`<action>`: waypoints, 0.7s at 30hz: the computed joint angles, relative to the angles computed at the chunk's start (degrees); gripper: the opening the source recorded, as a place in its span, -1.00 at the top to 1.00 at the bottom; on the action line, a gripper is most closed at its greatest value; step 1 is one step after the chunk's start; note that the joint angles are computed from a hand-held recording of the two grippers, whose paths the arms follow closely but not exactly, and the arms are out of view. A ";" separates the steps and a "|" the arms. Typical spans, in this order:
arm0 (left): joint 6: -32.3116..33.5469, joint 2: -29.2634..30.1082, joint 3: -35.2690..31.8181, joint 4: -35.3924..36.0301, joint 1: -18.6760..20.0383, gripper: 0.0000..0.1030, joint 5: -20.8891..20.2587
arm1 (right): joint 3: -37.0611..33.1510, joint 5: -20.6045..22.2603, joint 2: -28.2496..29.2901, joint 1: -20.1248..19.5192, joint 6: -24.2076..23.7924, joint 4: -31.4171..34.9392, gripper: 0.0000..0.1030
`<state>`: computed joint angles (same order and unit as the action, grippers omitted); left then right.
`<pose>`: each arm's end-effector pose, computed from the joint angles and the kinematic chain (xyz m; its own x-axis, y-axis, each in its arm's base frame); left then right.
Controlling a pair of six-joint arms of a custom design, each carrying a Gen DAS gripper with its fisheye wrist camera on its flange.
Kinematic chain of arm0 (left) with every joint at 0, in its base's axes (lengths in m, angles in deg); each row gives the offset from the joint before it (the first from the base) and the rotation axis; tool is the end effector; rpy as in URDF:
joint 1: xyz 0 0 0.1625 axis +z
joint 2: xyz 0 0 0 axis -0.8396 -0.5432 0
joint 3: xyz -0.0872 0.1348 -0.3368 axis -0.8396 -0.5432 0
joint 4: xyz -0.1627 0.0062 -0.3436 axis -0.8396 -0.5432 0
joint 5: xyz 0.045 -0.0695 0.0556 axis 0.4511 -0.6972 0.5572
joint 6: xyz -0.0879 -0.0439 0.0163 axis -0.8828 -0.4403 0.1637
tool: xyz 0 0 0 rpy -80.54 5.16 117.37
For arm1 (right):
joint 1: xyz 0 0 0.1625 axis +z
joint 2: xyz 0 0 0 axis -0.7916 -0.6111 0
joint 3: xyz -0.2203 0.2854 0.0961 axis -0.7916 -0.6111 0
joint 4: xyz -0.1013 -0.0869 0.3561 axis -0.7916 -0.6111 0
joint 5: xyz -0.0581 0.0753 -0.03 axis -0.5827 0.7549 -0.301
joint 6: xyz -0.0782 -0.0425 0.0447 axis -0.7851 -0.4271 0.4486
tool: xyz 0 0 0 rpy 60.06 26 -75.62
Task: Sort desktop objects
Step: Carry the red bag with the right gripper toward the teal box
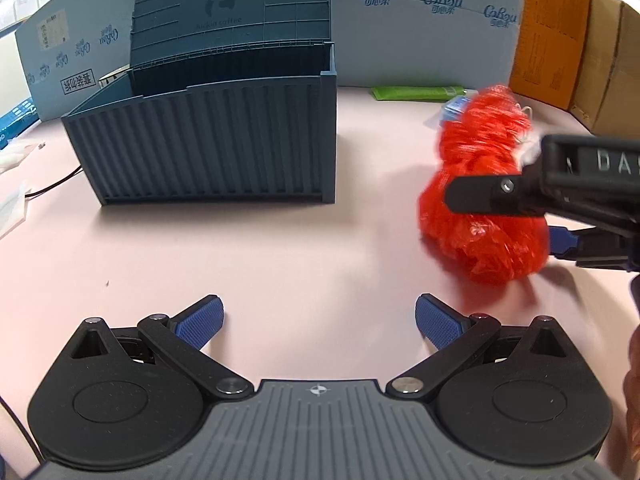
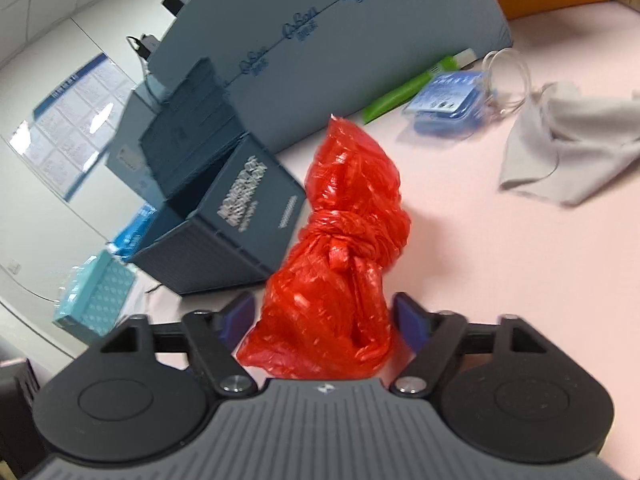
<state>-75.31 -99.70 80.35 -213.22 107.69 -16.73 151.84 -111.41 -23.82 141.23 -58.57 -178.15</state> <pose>-0.2207 -0.6168 0.0719 -0.6765 -0.1050 -0.7289 0.4464 0.7287 -0.5193 0.1311 -0.7158 0.1526 -0.9525 -0.2962 0.0702 -0.2855 0.7895 -0.5432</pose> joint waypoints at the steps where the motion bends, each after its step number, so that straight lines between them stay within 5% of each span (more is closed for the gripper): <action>1: 0.11 -0.34 0.99 -0.66 -0.28 -1.00 0.19 | 0.51 0.70 -0.23 0.00 -0.03 0.02 -0.69; 16: -0.80 -2.53 5.49 -0.40 -1.79 -1.00 3.12 | 0.65 11.89 -1.22 -0.12 -3.50 12.04 -0.78; 21: 0.12 -2.01 4.67 -0.52 -1.79 -1.00 2.34 | 0.53 10.75 -2.21 -0.01 -4.57 14.13 -0.78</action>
